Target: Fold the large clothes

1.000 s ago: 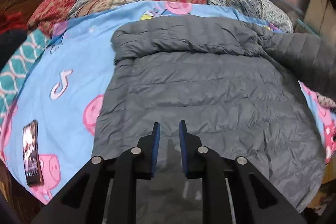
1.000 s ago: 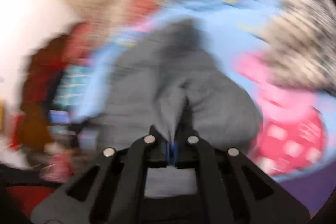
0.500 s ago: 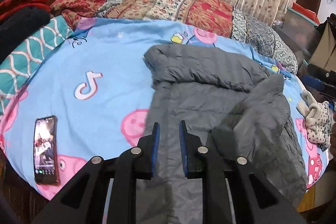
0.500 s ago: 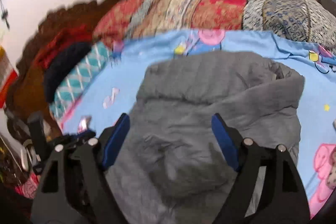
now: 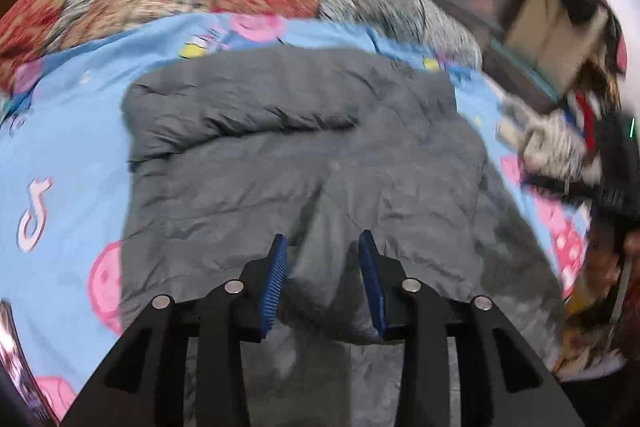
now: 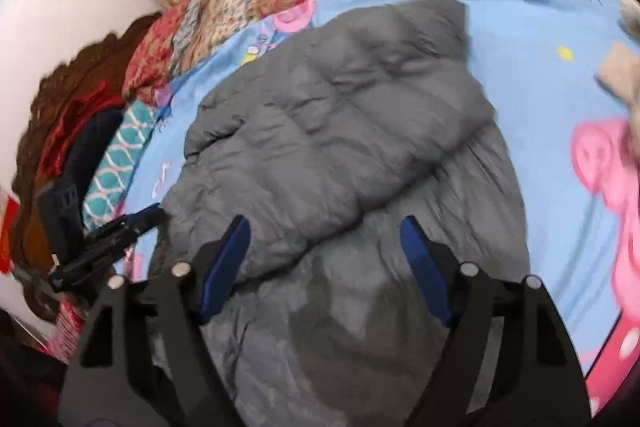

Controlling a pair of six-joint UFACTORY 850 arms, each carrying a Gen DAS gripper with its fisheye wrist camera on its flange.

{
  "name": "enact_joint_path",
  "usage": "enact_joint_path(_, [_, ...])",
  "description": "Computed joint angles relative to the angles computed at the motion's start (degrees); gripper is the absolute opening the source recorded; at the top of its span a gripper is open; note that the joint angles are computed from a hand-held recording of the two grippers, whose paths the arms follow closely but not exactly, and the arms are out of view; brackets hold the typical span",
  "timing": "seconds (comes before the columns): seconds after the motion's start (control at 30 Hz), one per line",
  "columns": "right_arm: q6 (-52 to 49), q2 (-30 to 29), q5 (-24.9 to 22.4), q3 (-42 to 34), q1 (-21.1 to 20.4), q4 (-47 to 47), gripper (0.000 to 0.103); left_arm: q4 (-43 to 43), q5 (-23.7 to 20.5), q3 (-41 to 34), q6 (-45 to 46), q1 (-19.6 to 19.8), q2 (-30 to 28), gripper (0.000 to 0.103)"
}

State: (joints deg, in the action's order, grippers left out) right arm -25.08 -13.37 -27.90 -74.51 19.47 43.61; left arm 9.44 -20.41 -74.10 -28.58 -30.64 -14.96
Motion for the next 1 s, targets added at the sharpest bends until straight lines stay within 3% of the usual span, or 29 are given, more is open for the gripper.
enact_joint_path(0.13, [7.0, -9.4, -2.1, -13.2, 1.8, -11.3, 0.075, 6.6, -2.0, -2.9, -2.7, -1.7, -3.3, 0.0])
enact_joint_path(0.17, [8.7, -13.7, -4.4, -18.5, 1.2, -13.1, 0.075, 6.5, -3.2, -4.2, -1.8, -1.7, -4.4, 0.007])
enact_joint_path(0.3, [26.7, -27.1, -9.2, -35.1, -1.2, -27.9, 0.071, 18.0, -8.7, -12.5, -8.0, -1.3, -9.6, 0.011])
enact_joint_path(0.37, [34.5, -30.0, -6.8, -38.4, -2.8, -31.4, 0.071, 24.0, -11.4, -18.6, -11.0, -0.5, -12.4, 0.011])
enact_joint_path(0.47, [38.9, -30.7, -1.0, -37.5, -5.6, -26.3, 0.071, 33.7, -15.0, -27.5, -14.4, 0.2, -16.4, 0.011])
enact_joint_path(0.53, [41.1, -32.3, -1.1, -38.7, -6.3, -25.5, 0.071, 39.5, -22.0, -37.2, -14.4, 0.2, -22.4, 0.01])
enact_joint_path(0.6, [47.0, -35.1, -5.4, -42.0, -6.0, -31.4, 0.071, 36.8, -26.7, -46.8, -8.9, 0.9, -28.8, 0.0])
enact_joint_path(0.7, [51.6, -36.7, -6.8, -43.7, -4.5, -42.1, 0.071, 25.9, -34.8, -59.7, -2.2, 3.2, -36.8, 0.0])
enact_joint_path(0.73, [51.9, -37.0, -7.4, -44.1, -4.2, -44.2, 0.071, 22.2, -34.7, -59.5, -2.1, 4.1, -36.4, 0.0])
enact_joint_path(0.8, [53.3, -37.8, -8.7, -45.3, -3.9, -48.0, 0.071, 20.4, -30.4, -52.1, -7.7, 6.1, -30.8, 0.0])
enact_joint_path(0.9, [55.2, -38.4, -10.6, -46.6, -3.3, -52.0, 0.07, 26.2, -25.2, -41.0, -19.5, 8.4, -21.9, 0.0])
enact_joint_path(1.0, [68.2, -35.4, -10.7, -43.6, -1.1, -66.9, 0.07, 31.8, -25.3, -33.3, -25.4, 9.4, -15.6, 0.0])
